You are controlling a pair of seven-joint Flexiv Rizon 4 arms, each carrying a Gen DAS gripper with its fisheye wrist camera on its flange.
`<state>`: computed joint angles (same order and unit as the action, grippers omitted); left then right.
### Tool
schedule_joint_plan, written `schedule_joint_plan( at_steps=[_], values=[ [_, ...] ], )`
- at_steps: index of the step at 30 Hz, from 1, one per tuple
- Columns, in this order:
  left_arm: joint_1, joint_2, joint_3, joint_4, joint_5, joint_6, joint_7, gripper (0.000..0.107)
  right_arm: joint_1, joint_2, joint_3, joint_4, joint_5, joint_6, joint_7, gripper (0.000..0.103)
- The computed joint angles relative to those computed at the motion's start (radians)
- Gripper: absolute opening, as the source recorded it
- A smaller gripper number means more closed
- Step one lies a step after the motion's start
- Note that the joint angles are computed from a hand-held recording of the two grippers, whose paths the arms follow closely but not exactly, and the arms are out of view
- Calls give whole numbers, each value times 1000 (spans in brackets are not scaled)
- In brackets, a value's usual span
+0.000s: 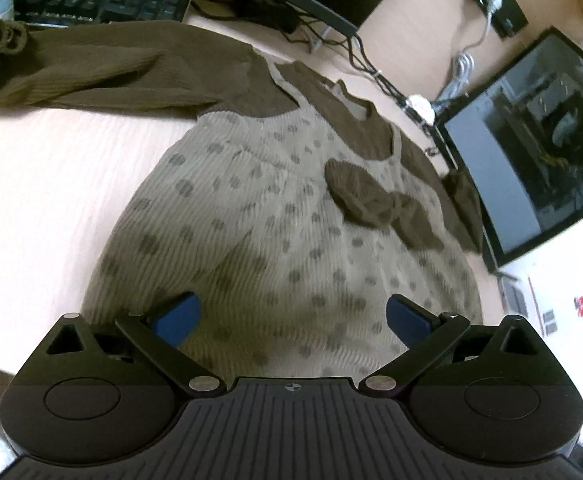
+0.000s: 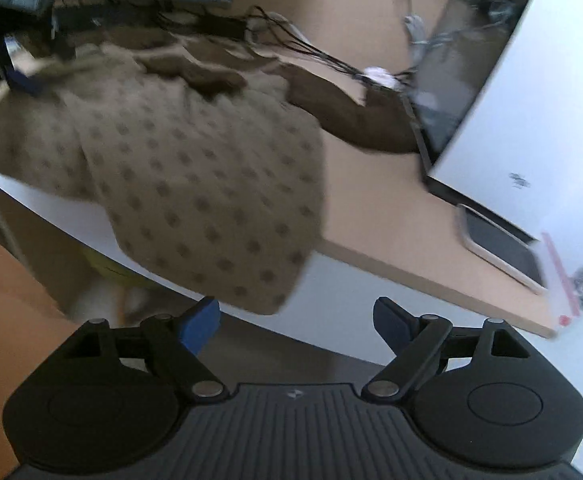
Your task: Fold clothes
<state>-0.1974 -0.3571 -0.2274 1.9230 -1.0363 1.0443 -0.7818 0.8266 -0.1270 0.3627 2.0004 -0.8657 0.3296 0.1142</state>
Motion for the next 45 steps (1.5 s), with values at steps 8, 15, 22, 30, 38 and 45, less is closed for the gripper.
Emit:
schedule_joint_plan(
  at_steps=[8,15,22,30,38,45],
  values=[
    [41,50,44,7,132,-163,41,102,-124,43,-65,12,-226,305,111,91],
    [37,75,68,46,175,-173,132,102,-153,-61,-112,-54,-260,406,79,91],
    [27,137,105,130,209,-69,7,102,-175,-140,-170,-99,-288,560,-29,91],
    [4,102,51,83,-38,188,42,102,-132,-290,-263,-292,-307,607,-21,91],
    [-94,-190,326,-238,364,387,-522,101,-38,-376,-309,-468,-235,484,-76,91],
    [-98,-316,391,-465,557,233,-627,47,-2,-324,-301,-437,-188,333,-16,91]
  ],
)
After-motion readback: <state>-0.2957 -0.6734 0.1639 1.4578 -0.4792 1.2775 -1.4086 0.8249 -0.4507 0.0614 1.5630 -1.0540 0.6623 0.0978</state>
